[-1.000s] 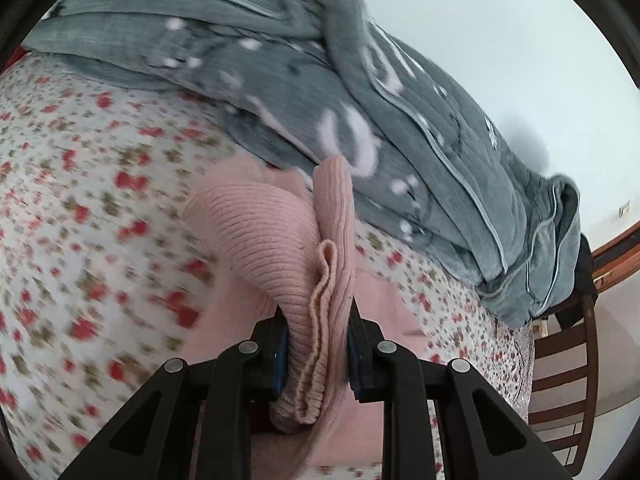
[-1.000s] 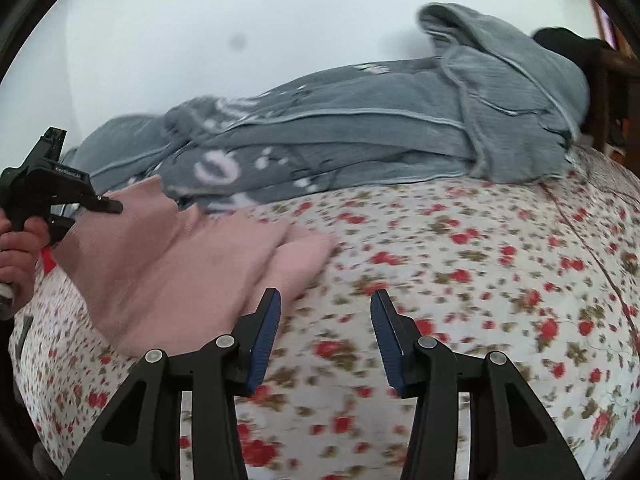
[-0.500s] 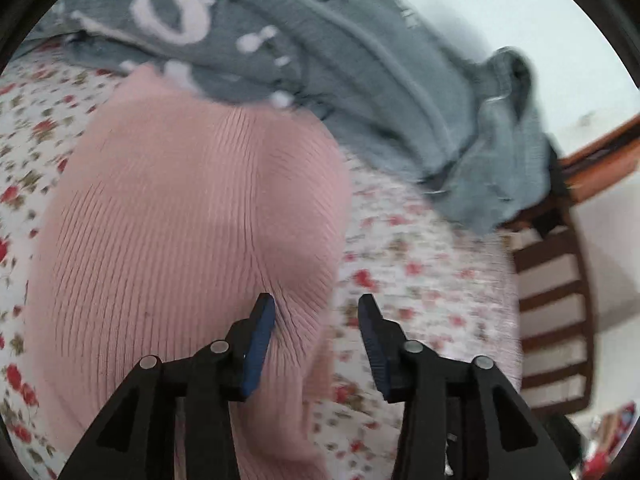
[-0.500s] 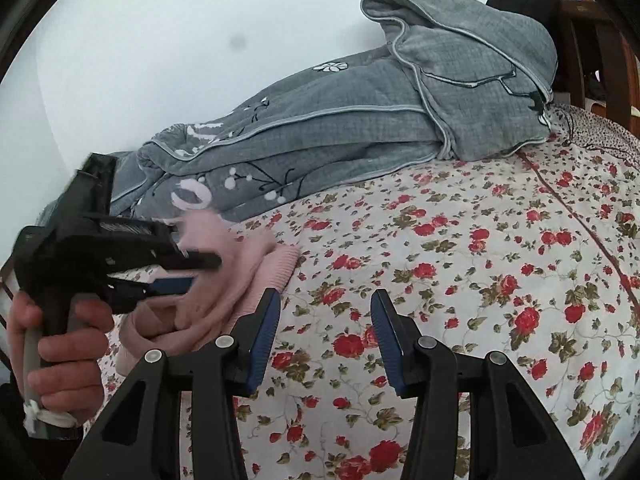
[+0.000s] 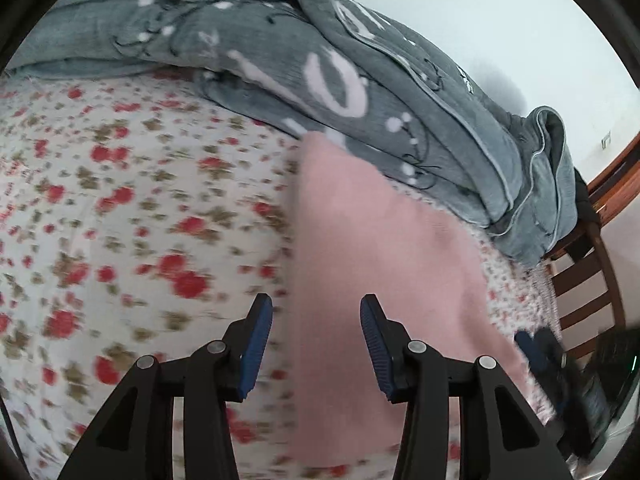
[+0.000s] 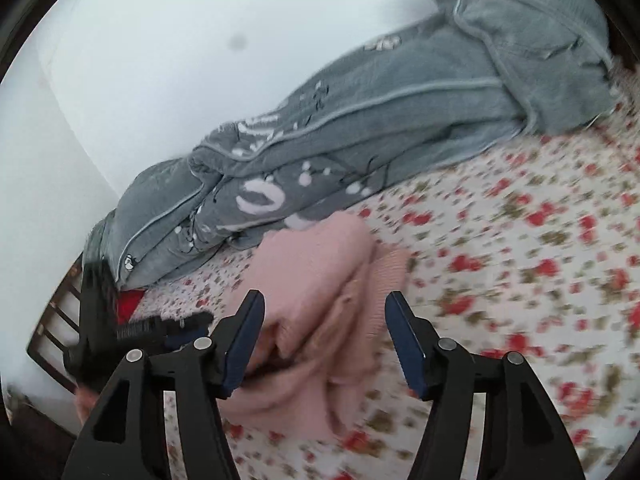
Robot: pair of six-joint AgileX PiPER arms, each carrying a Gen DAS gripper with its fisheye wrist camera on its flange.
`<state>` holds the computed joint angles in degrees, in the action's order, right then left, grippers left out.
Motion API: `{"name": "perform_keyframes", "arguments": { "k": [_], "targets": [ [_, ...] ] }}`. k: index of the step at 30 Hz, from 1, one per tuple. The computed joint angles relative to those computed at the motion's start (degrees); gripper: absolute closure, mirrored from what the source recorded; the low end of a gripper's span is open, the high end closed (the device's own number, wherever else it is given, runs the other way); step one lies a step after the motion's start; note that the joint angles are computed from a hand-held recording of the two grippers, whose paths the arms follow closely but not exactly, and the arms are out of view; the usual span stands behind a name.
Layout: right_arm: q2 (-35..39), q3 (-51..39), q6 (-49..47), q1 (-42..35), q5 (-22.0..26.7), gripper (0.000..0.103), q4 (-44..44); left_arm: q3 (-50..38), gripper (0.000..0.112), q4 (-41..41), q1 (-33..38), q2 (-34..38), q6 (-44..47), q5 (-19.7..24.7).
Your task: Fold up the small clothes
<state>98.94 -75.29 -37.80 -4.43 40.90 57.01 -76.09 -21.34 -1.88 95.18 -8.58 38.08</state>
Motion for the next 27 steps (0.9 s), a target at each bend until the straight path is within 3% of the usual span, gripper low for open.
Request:
{"name": "perform_keyframes", "arguments": {
  "k": [4, 7, 9, 12, 17, 20, 21, 23, 27],
  "targets": [
    [6.99, -8.41, 14.25, 5.98, -0.47, 0.039, -12.95, 4.05, 0.069, -0.51, 1.74, -1.97, 4.75, -2.44],
    [7.19, -8.64, 17.04, 8.33, -2.92, 0.089, -17.88, 5.98, 0.069, -2.94, 2.92, -2.93, 9.02, -2.67],
    [2.8, -3.99, 11.08, 8.21, -7.79, 0.09, -14.57, 6.94, 0.069, -4.58, 3.58, -3.58, 11.56, -2.58],
    [-0.76, 1.47, 2.14, 5.92, -10.87, 0.09, -5.66, 8.35, 0.069, -7.69, 4.0, -4.93, 15.35, -2.55],
    [3.49, 2.63, 8.68, 6.15, -12.35, 0.088, -14.15, 7.64, 0.068, -5.9, 1.25, -5.77, 14.68, -2.7],
    [-0.28, 4.15, 8.89, 4.97, -12.69, 0.074, -13.4, 6.65, 0.068, -1.64, -1.32, -5.81, 11.67, -3.25],
    [-1.71, 4.9, 9.13, 5.35, -14.02, 0.073, -13.97, 6.65, 0.068, -0.73, -2.0, -6.0, 11.14, -3.86],
    [-6.66, 8.38, 5.93, 7.9, -19.51, 0.072, -13.03, 5.73, 0.068, 0.98, -3.68, -5.47, 9.03, -5.65],
    [-9.69, 11.59, -5.19, 13.46, -22.84, 0.067, -7.34, 1.31, 0.068, 1.67, -6.81, -1.24, 6.59, -8.21]
  ]
}}
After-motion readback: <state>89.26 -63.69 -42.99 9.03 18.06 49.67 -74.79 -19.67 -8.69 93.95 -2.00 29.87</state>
